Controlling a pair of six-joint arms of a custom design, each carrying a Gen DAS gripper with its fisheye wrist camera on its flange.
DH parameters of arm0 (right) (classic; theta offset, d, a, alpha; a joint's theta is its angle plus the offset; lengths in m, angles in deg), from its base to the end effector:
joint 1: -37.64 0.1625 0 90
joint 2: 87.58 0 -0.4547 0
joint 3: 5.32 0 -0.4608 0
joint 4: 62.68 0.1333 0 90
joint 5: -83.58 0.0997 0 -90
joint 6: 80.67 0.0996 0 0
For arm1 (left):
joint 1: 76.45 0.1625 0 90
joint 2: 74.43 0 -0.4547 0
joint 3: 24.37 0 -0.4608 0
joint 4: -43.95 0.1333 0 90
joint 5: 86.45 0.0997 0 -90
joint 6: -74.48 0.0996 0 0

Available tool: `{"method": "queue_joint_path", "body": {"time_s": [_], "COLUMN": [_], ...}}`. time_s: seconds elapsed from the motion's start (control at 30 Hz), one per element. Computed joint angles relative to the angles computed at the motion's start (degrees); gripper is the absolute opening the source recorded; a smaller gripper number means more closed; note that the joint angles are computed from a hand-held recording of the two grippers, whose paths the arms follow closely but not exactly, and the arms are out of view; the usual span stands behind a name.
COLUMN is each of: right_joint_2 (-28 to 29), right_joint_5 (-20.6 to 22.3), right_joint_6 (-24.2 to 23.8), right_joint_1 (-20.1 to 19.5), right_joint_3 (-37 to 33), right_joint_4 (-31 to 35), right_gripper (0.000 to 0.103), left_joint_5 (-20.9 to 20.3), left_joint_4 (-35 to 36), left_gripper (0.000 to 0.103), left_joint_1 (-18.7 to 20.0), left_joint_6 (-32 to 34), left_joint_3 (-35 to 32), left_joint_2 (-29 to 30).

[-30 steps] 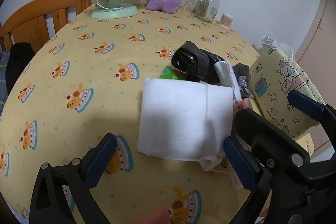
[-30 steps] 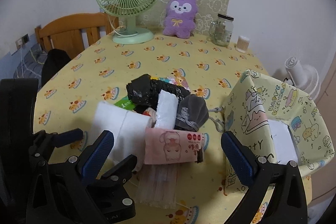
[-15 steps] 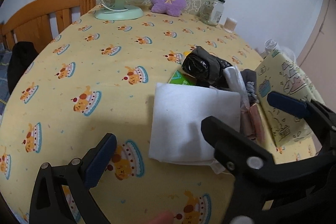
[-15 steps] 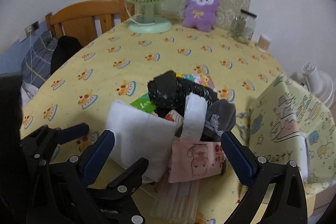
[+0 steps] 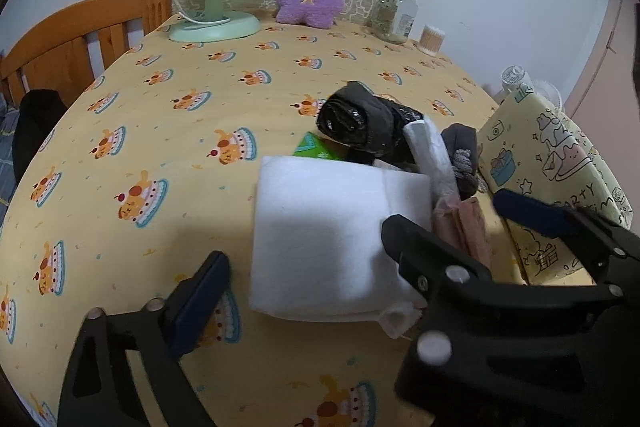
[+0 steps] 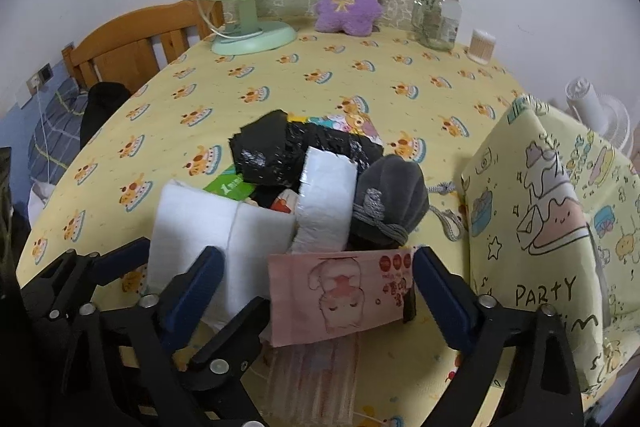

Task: Organize soft objects
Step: 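Grasp the pink printed package with the right gripper while the left grasps the folded white cloth, then lift and carry the pink package and white cloth over the patterned gift box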

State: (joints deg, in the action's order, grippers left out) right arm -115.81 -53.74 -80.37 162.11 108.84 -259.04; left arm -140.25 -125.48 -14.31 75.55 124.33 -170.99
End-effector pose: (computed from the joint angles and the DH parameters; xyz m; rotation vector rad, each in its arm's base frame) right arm 0.3610 -0.4197 -0.1105 0.5151 -2.3102 0.7147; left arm 0.0033 -0.4048 0.2247 0.4368 2.4957 -0.7877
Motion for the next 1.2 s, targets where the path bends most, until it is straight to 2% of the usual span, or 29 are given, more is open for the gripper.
{"method": "queue_joint_path", "body": {"time_s": [0.2,0.3,0.37,0.57,0.73,0.8,0.97,1.07,1.13,1.2], "right_joint_2": [-1.2,-1.6,-1.6,-1.9,-2.6,-2.9,-3.3,-2.7,-2.2,-2.1], "right_joint_5": [1.1,1.3,1.1,0.3,-0.4,-0.6,-2.2,-2.1,-2.6,-2.9], "right_joint_6": [1.6,2.0,1.9,2.9,3.6,3.9,4.9,4.9,4.2,3.9], "right_joint_1": [-0.6,-0.7,-0.7,-0.1,0.5,0.7,1.5,1.2,1.1,1.3], "right_joint_3": [1.2,1.4,1.4,2.2,3.0,3.2,4.3,4.4,4.3,4.2], "right_joint_4": [0.1,0.3,0.4,0.0,-0.4,-0.3,-0.3,0.8,0.4,0.3], "right_gripper": [0.072,0.062,0.060,0.045,0.040,0.037,0.037,0.043,0.042,0.037], "left_joint_5": [-2.0,-1.2,-1.3,-1.9,-2.1,-3.3,-6.8,-5.1,-4.5,-2.9], "left_joint_4": [0.5,0.8,0.7,1.8,3.1,4.2,6.5,5.6,5.7,5.2], "left_gripper": [0.075,0.073,0.071,0.058,0.044,0.035,0.024,0.022,0.021,0.018], "left_joint_1": [0.2,-0.3,-0.3,-0.3,-0.3,0.1,1.8,1.3,0.7,-0.6], "left_joint_6": [-1.2,-1.6,-1.5,-1.1,-3.0,-3.6,-5.3,-5.1,-5.2,-5.3], "left_joint_3": [-0.3,-0.4,-0.2,-0.1,-0.2,-0.3,-1.4,-1.3,-1.0,-0.3], "left_joint_2": [0.0,0.2,0.1,-0.7,-1.5,-2.3,-3.4,-2.9,-3.1,-3.5]}}
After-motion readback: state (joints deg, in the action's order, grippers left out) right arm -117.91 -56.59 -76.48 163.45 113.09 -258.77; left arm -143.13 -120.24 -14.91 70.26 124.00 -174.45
